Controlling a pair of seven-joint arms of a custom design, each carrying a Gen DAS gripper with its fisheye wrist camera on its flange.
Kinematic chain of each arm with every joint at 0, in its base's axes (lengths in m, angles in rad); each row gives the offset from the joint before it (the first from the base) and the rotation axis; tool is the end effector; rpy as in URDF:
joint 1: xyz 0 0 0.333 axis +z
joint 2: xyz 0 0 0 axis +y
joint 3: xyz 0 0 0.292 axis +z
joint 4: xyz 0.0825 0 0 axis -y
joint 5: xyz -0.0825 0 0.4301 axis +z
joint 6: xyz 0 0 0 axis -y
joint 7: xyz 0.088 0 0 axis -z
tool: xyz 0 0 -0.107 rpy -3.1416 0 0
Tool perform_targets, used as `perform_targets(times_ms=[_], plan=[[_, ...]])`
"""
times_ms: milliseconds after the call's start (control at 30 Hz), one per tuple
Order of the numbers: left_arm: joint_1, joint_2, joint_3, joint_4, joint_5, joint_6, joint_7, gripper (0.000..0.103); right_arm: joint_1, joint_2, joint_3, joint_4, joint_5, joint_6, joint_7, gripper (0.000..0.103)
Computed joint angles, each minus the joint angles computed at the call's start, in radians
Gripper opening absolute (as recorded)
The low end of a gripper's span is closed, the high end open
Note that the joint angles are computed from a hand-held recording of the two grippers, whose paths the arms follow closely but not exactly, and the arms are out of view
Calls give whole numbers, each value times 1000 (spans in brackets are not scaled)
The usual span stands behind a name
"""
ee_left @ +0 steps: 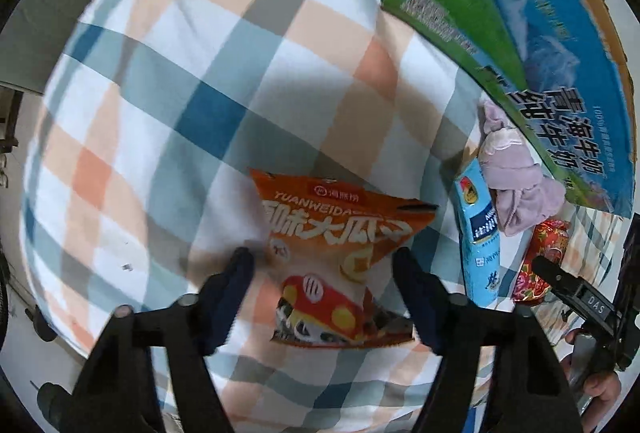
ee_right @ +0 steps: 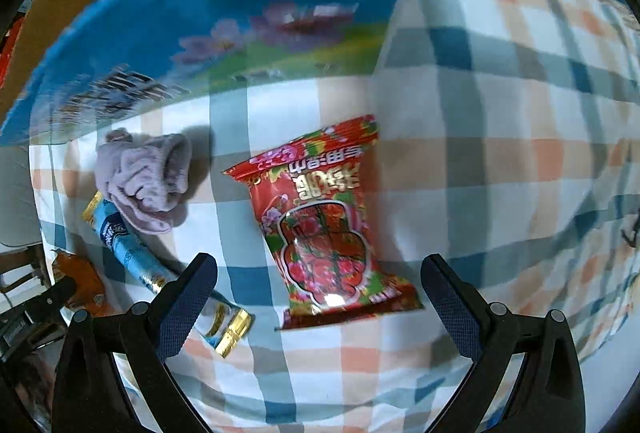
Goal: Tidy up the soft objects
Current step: 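Grasp the orange panda chip bag with left tool while right tool grasps red candy bag, then carry both bags into the box and open both tools to drop them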
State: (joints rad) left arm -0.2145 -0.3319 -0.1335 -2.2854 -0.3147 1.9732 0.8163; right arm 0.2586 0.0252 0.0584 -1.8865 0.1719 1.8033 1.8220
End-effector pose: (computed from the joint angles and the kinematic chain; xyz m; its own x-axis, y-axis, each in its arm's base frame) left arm 0.4669 -0.1919 0.4472 0.5140 -0.8383 0.1817 -0.8564 -0.4894 0.1648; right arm 0.5648 0.2002 0.4421 0.0072 -0.9915 -0.1299 -0.9886 -0.0266 0.1483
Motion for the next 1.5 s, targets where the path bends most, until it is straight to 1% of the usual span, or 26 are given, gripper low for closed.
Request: perform_targets(times_ms=[33,67,100,133,167,200,233,300,333,367,433,500,633,800,867,900,1000,1100,1133,1233,1333,1367,1400,1433,1500], plan=[[-3,3,2,-8,-18,8,3,59,0,10,-1,2,2,-1,-2,97],[-5,5,1,-13,-24,12,2,57,-1,14,-1,1,10,-3,-5,91],[-6,7,-3,-14,-19,13,-1,55,-1,19,-2,1,13,-6,-9,88],[-8,8,-10,-15,-9,11,-7,53,-1,23,-2,2,11,-12,-9,82],[-11,10,-15,-13,-2,10,-13,49,-1,25,-2,2,11,-16,-11,76],[-14,12,-23,-7,14,1,-24,43,-1,26,-2,1,11,-20,-14,73],[-16,13,-26,-4,23,-2,-27,43,-1,24,-2,-3,10,-24,-19,69],[-25,4,-40,0,44,-4,-50,40,-1,17,-3,-13,8,-23,-21,67],[-28,9,-42,13,58,-12,-56,39,-1,11,-3,-20,7,-22,-23,63],[-34,12,-49,23,68,-13,-62,39,-2,6,-3,-25,2,-22,-23,58],[-46,28,-57,54,75,-15,-75,38,-4,-7,-5,-39,9,-22,-23,52],[-56,18,-57,57,79,-20,-64,37,-8,-38,-6,-76,19,-17,-27,51],[-85,19,-72,89,77,-24,-66,37,-7,-71,-1,-99,27,-28,-30,49],[-117,42,-91,175,80,-27,-58,36,-1,-155,7,-165,63,-29,-25,49],[-126,66,-92,234,80,-33,-32,36,-2,-205,3,-187,93,-36,-39,48],[-121,97,-85,280,84,-41,-9,36,-2,-229,2,-194,109,-39,-45,48],[-113,171,-91,405,110,-62,29,36,-2,-282,0,-194,147,-40,-65,48],[-98,229,-99,511,166,-79,64,36,-6,-288,-5,-134,175,-48,-76,48],[-92,259,-101,565,197,-91,77,36,-10,-259,-11,-79,182,-55,-84,48],[-68,357,-96,706,261,-122,121,36,-21,-219,-17,25,184,-63,-100,48],[-52,486,-92,892,331,-180,154,36,-26,-142,-13,150,168,-73,-92,48],[-47,526,-89,950,344,-203,169,36,-21,-89,-4,204,157,-60,-76,48],[-49,584,-88,1030,367,-238,177,36,-21,-62,-4,243,147,-66,-73,48],[-36,621,-80,1091,371,-269,201,36,-21,-25,-5,294,138,-77,-66,48],[-36,716,-72,1225,395,-331,221,36,-25,52,-10,397,126,-111,-63,48]])
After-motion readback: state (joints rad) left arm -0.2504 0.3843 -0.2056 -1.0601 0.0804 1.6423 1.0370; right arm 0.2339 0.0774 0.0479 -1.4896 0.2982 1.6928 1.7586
